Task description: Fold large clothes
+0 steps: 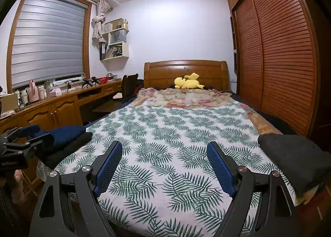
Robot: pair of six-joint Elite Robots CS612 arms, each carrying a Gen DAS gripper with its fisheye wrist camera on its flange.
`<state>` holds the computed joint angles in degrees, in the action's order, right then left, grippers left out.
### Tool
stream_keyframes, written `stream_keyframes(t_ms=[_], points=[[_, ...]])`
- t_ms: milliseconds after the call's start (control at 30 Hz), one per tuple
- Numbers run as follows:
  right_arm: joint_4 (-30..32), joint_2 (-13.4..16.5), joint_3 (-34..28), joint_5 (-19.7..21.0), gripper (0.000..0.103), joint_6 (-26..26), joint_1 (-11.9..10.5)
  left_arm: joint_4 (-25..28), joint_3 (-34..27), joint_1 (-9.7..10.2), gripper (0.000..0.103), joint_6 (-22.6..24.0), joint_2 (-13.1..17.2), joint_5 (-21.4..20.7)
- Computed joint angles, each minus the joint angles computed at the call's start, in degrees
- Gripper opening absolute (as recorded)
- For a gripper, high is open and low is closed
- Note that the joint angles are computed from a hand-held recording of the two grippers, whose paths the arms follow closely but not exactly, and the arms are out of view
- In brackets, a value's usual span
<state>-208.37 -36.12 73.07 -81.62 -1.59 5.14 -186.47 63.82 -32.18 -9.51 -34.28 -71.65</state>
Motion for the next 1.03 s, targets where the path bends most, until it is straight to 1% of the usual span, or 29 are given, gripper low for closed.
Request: stream_keyframes(t_ms=[1033], points=[[0.23, 0.03, -0.09, 0.35, 0.085, 0.08, -0.1, -0.08, -0.05, -0.09, 0.103, -0.43, -0.2, -0.21]])
